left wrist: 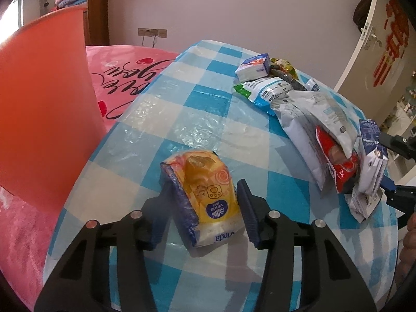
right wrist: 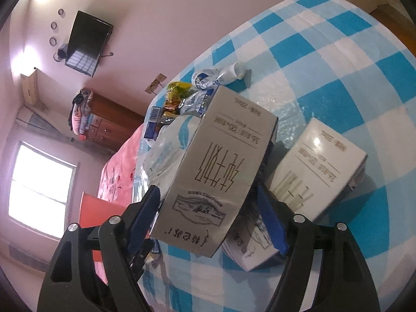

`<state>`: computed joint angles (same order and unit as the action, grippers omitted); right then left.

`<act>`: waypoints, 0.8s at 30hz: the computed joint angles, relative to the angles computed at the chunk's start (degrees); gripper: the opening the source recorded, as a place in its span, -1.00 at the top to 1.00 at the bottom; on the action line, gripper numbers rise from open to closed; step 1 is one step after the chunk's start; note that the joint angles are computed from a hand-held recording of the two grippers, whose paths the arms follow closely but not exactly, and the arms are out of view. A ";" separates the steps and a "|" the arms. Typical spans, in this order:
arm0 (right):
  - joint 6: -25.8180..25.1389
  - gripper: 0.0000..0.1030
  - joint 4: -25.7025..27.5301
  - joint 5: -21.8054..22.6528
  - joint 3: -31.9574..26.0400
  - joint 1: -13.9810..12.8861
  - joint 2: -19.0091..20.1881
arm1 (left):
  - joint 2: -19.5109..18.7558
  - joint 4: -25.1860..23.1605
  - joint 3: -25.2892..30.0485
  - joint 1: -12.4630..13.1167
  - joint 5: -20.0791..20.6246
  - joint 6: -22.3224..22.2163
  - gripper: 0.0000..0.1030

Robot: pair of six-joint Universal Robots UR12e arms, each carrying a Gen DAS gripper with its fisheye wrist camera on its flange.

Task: Collect trash
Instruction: 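Grasp the yellow snack bag with the left gripper while the right grasps a white milk carton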

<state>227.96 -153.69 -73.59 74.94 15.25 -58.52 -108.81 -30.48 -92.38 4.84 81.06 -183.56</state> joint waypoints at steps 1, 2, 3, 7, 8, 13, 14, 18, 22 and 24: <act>-0.19 -0.48 0.20 -0.43 -0.25 0.07 0.15 | 0.01 0.03 -0.03 0.12 -0.44 0.09 0.03; -0.33 -0.48 0.51 -1.03 -0.53 0.19 0.28 | 0.04 0.00 -0.05 0.25 -0.85 0.14 0.04; -0.46 -0.48 0.71 -1.39 -0.87 0.25 0.53 | 0.09 0.03 -0.13 0.41 -1.37 0.13 0.07; -3.30 -0.35 2.35 -3.99 -1.88 0.87 0.97 | 0.19 0.01 -0.35 0.84 -3.24 0.57 0.07; -3.61 -0.35 2.05 -3.99 -1.82 0.92 1.02 | 0.22 0.04 -0.43 0.95 -3.67 0.92 0.07; -4.12 -0.32 0.08 -3.81 -0.90 1.04 0.82 | 0.29 -0.77 -0.49 1.22 -4.48 1.97 -0.08; -4.06 -0.31 -0.44 -3.42 -0.58 1.01 0.72 | 0.35 -0.71 -0.58 1.09 -4.07 2.60 -0.09; -3.61 -0.28 -2.36 -2.79 0.62 1.06 0.20 | 0.41 -0.01 -0.91 0.33 -1.44 4.57 -0.14; -3.93 -0.28 -3.59 -3.33 1.92 1.33 -0.70 | 0.49 2.76 -1.86 -0.84 2.49 6.19 0.02; -3.99 -0.28 -4.33 -3.42 2.39 1.40 -1.07 | 0.61 4.39 -2.34 -1.26 3.59 7.20 0.13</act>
<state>223.97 -158.02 -77.01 77.32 16.65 -59.59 -108.20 -26.09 -94.72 3.58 84.65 -176.36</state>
